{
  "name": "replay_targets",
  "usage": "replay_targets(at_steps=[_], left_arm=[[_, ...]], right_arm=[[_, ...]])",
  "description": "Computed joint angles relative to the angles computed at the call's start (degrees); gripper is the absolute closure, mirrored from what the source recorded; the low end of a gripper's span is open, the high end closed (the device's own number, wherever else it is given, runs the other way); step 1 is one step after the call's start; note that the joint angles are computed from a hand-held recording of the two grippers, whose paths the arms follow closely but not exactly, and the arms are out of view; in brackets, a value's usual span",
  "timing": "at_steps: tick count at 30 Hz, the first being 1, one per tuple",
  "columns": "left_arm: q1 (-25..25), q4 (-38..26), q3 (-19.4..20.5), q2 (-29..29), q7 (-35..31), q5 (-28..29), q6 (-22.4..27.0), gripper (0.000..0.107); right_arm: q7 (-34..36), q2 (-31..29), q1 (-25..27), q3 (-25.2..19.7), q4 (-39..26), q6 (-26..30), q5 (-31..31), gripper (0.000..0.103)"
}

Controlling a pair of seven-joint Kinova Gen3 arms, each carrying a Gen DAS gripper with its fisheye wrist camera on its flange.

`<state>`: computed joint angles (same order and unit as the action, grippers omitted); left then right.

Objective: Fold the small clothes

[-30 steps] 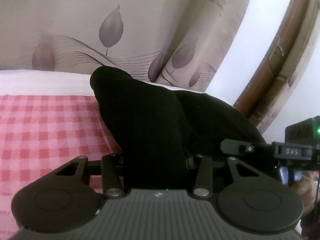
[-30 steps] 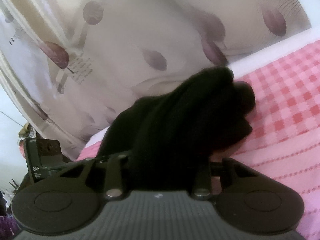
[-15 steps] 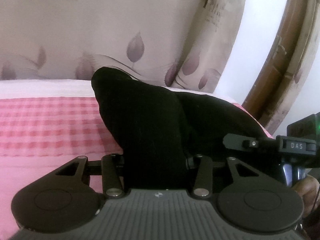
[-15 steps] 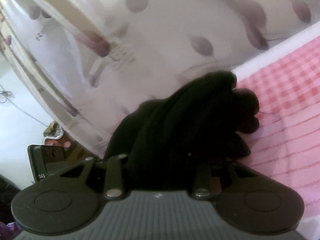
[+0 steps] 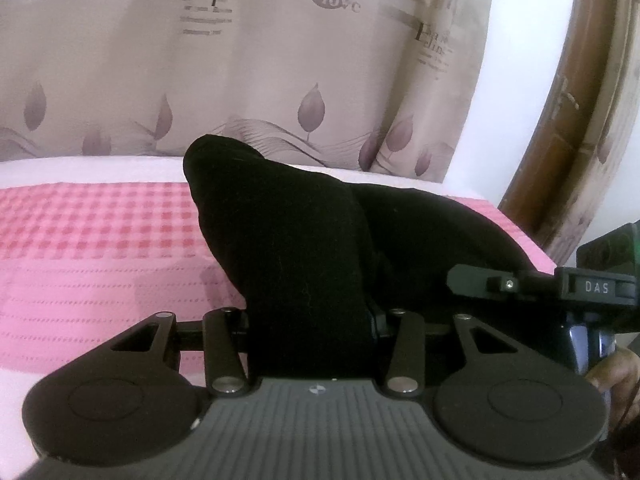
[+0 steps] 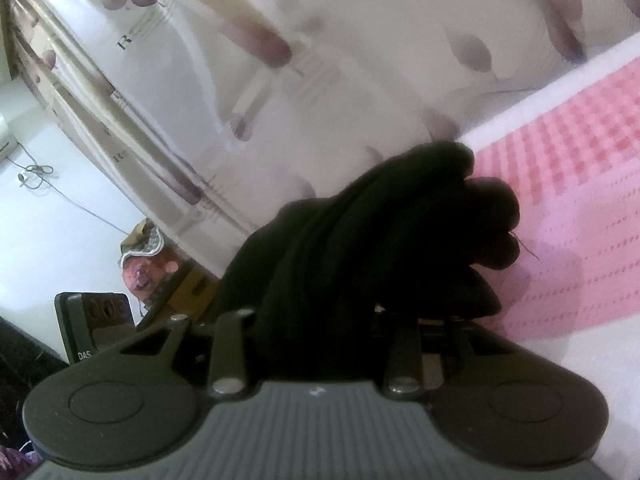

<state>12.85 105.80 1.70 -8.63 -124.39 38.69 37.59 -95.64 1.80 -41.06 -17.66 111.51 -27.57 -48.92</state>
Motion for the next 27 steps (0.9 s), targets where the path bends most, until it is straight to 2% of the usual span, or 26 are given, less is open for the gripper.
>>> replay_targets(at_steps=[7,14,19,27], left_arm=[[0.2,3.4,-2.2,-2.7,-2.2,1.5,0.9,0.062],[0.3,5.8,-3.2,-4.7,-3.2,2.2,1.2,0.062],[0.4,7.3,-3.9,-5.8,-3.1,1.8,1.4,0.062],[0.3,9.2,-4.7,-5.6,-4.4,3.4,0.8,0.062]], right_arm=[[6.0,0.7,-3.5,-1.8,-0.1,-3.8,-7.8,0.067],[9.4,1.5,-6.2,-2.7,-0.5,-6.7,-12.2,0.067],[14.7,2.1,-7.4,-2.6,-1.9,-6.6,-16.4,0.067],[18.4,3.3,-8.5,-2.5,-2.9,-7.1,-19.9,0.067]])
